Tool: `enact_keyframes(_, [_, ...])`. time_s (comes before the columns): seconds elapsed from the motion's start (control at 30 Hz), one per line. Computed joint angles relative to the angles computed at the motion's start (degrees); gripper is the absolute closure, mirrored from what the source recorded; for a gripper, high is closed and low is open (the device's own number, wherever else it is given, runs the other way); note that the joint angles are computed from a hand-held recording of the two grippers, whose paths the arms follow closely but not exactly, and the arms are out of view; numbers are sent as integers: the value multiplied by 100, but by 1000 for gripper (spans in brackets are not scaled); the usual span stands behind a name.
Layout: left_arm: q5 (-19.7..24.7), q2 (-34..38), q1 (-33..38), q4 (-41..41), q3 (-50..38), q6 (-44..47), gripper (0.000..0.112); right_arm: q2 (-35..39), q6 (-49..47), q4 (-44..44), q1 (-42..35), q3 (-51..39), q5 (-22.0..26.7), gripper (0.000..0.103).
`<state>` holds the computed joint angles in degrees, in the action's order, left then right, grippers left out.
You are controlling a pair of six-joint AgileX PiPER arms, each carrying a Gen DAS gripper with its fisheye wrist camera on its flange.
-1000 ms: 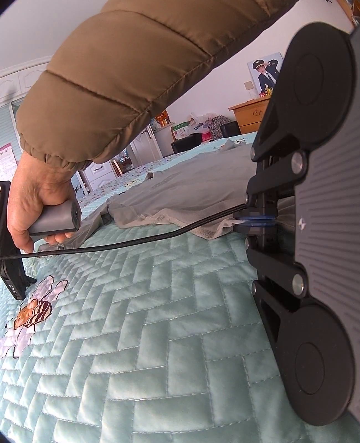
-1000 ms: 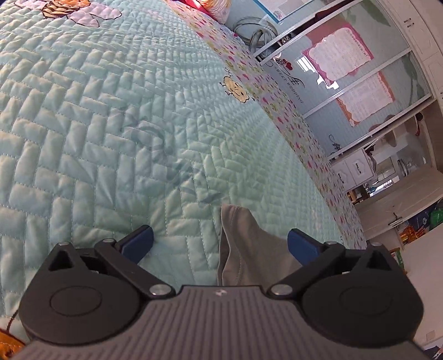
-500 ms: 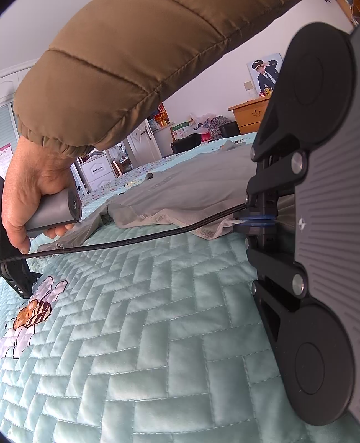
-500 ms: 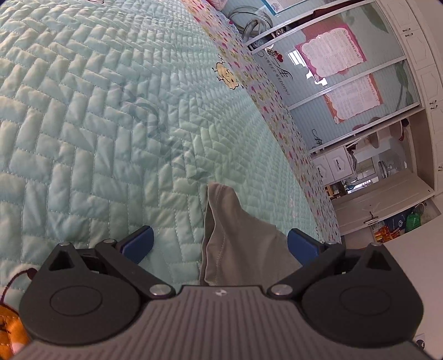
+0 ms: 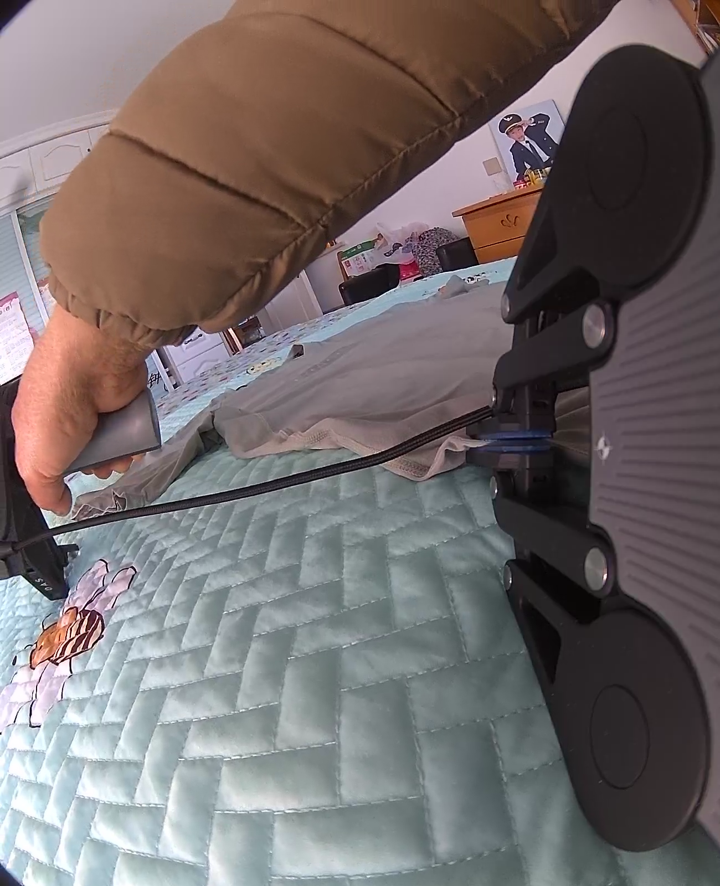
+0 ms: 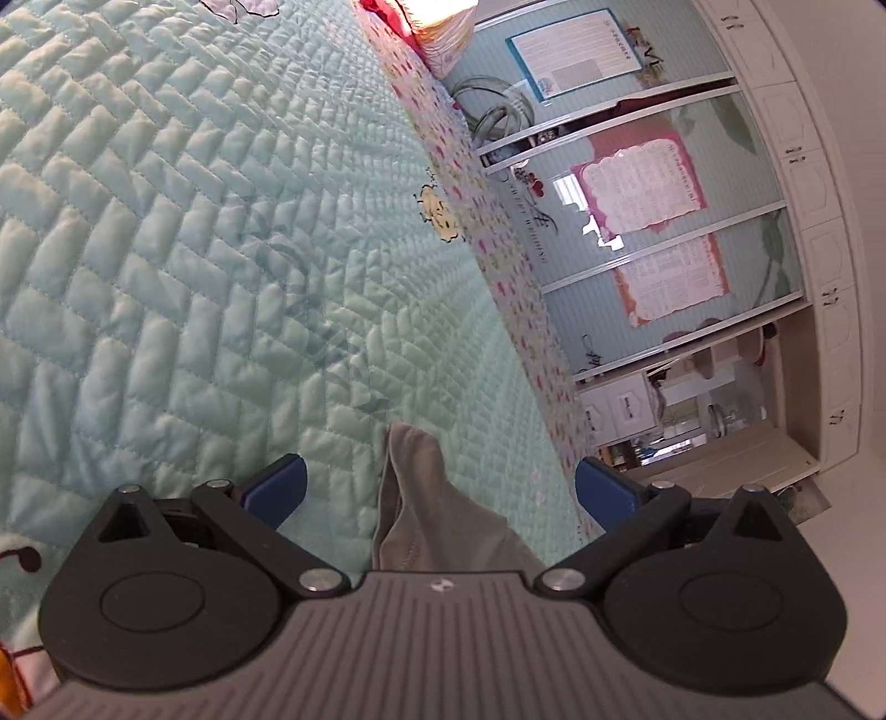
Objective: Fold clothes
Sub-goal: 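Grasp the shirt hem with the left gripper while the right gripper approaches it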
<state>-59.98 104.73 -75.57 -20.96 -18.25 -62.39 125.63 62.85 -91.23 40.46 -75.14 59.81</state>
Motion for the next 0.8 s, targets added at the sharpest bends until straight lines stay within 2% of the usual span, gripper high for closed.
enact_keyframes(0.27, [83,-9,-1,-28,-73,72,108,43,72,-180,76,59,167,1])
enact_keyframes(0.47, [63,-12,9,-1,-57,38,108,-291,-391,1072,-576,-304,-673,1])
enact_keyframes(0.8, [119,-84,22,12,-33,33,108,314,-722,1376,-558,-1124,-31,1])
